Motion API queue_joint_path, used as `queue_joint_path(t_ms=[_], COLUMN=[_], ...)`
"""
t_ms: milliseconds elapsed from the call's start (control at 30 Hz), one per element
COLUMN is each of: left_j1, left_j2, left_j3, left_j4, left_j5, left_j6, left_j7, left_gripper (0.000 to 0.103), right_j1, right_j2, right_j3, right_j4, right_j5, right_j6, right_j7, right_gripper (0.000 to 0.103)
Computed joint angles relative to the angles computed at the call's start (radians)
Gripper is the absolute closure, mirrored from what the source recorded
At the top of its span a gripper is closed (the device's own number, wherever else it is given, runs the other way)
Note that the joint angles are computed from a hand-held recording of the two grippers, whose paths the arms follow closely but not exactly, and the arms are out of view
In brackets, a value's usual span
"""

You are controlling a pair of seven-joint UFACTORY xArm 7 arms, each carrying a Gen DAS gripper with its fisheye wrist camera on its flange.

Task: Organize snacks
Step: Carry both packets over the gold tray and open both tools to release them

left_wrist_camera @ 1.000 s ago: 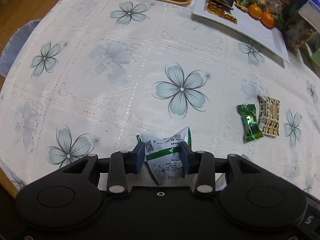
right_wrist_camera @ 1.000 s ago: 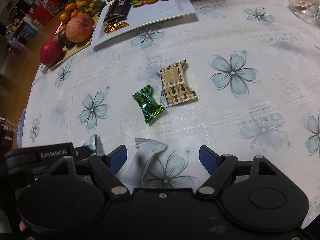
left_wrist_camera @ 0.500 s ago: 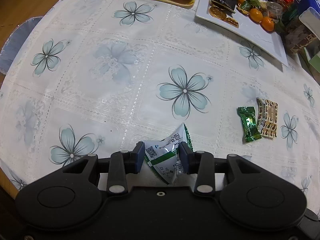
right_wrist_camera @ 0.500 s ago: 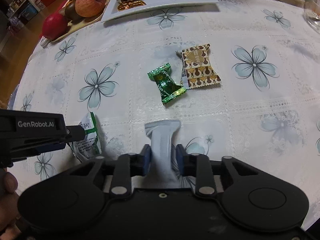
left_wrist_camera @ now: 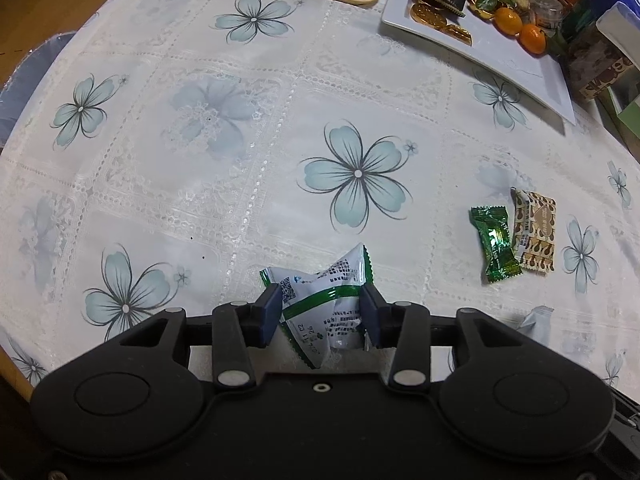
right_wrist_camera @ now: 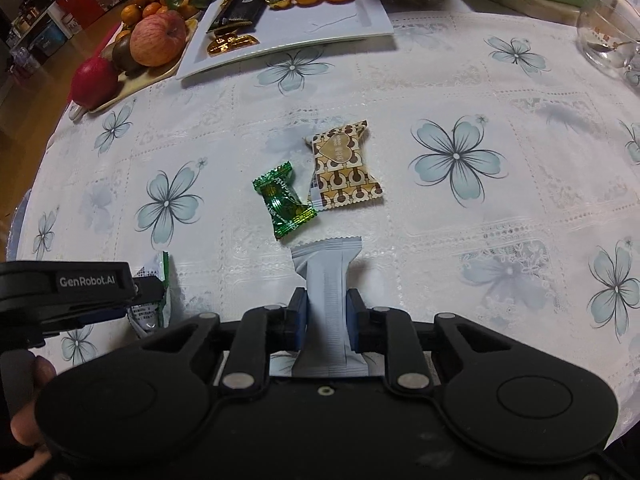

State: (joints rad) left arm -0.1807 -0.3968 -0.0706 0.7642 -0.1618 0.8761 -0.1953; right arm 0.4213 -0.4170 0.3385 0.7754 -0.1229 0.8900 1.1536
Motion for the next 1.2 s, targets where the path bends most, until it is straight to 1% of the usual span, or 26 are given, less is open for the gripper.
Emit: queue_joint_path(t_ms=[133,300,567,733,767,833,900,967,1067,1200], left_j1=[0.000,-0.005,-0.010,-0.012,-0.014,-0.023,-0.026,-0.030,-0.043,-0.053], left_j2=[-0.004,-0.011,-0.014,-0.020,-0.020,-0.023,-0.031,-0.046,-0.074,-0.134], left_j3=[-0.014,-0.027,-0.021,-0.035,-0.035,-0.025,-0.019,-0.013,0.004,0.008], left_j4=[-0.009,-0.014,-0.013,-0.020,-0.020,-0.024,-0.030,-0.037,-0.047,-0.079], left_j5=[0.025,0.058,0.060,0.084,0.086,0.070,0.055,0.041,0.001,-0.020], left_j6=[-0.018,-0.023,-0.012,-0.023,-0.024,-0.033,-0.042,-0.050,-0.056,-0.075], left_j7=[-0.013,-0.021,-0.024,-0.032,-0.030,-0.014,-0.007,0.004,0.039,0.078], left_gripper=[0.050,0.049,0.049,0.048,0.050,0.053,0.059,0.062,0.062,0.062], right_j1=[0.004,0.009,0.020,0.025,0.026,0.028,0.030,0.028,0.019,0.006], right_j2=[0.020,0.051,0.067,0.072,0.073,0.070,0.060,0.042,0.012,-0.042], right_j3=[-0.005,0.004,0.000,0.000,-0.001,-0.002,-0.008,-0.007,-0.003,0.002], right_j4=[-0.001,0.010,0.020,0.027,0.028,0.028,0.021,0.013,0.003,-0.018], right_j5=[0.012,-0.014,-0.031,-0.038,-0.039,-0.040,-0.032,-0.029,-0.037,-0.044], right_j6=[0.004,0.022,0.033,0.041,0.043,0.044,0.037,0.032,0.029,0.025], right_j7=[-0.010,-0.010,-0.013,-0.019,-0.023,-0.028,-0.038,-0.034,-0.026,-0.018], right_gripper=[0.081,0.079,0.077,0.077,0.080,0.080,0.081,0.081,0.081,0.081])
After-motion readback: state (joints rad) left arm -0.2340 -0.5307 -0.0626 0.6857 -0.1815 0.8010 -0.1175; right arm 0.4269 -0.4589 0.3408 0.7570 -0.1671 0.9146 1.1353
